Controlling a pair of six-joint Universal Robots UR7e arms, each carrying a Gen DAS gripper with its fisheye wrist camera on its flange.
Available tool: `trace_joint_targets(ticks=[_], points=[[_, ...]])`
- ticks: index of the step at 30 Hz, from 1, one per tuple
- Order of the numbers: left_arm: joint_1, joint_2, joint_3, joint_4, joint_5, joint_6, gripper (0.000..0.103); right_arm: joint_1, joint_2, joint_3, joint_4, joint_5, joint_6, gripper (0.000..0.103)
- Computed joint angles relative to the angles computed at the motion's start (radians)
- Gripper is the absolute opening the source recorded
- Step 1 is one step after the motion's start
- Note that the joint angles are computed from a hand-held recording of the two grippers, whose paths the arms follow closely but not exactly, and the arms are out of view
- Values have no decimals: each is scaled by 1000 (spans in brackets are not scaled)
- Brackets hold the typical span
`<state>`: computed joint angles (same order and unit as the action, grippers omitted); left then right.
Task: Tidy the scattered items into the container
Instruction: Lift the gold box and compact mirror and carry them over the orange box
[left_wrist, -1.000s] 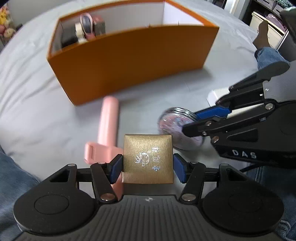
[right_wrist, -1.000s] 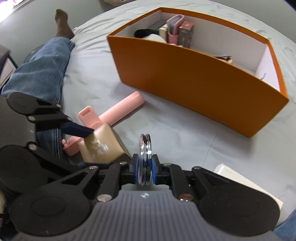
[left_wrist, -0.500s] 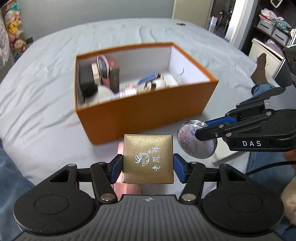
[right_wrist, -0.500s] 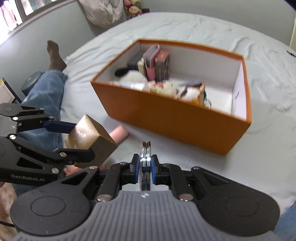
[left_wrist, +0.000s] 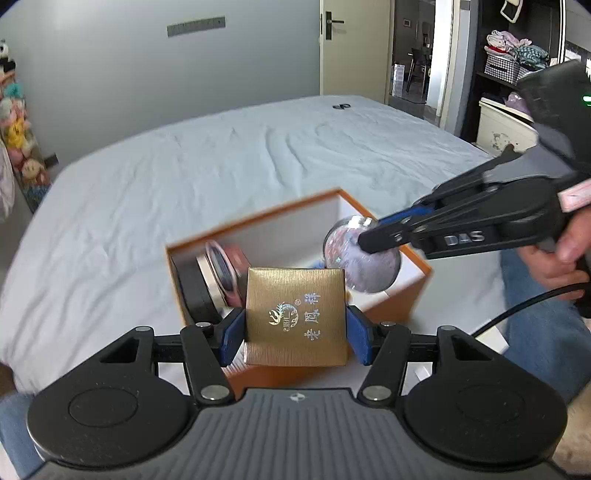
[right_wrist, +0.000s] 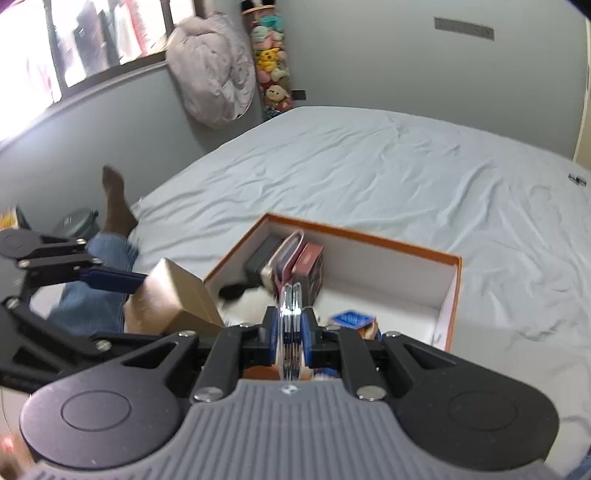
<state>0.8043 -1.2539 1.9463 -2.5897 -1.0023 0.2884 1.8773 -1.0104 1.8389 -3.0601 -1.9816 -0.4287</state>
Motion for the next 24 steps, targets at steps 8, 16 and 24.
trace_joint_targets(ticks=[8,16,24], points=[[61,189,-198,-19,23,82,67,-73,156,-248,122,20,122,14],[131,314,-337,37,2,81,67,-154,287,-430,249,33,291,14],[165,386,-443,107,-8,127,67,-198,359,-542,354,79,388,15]])
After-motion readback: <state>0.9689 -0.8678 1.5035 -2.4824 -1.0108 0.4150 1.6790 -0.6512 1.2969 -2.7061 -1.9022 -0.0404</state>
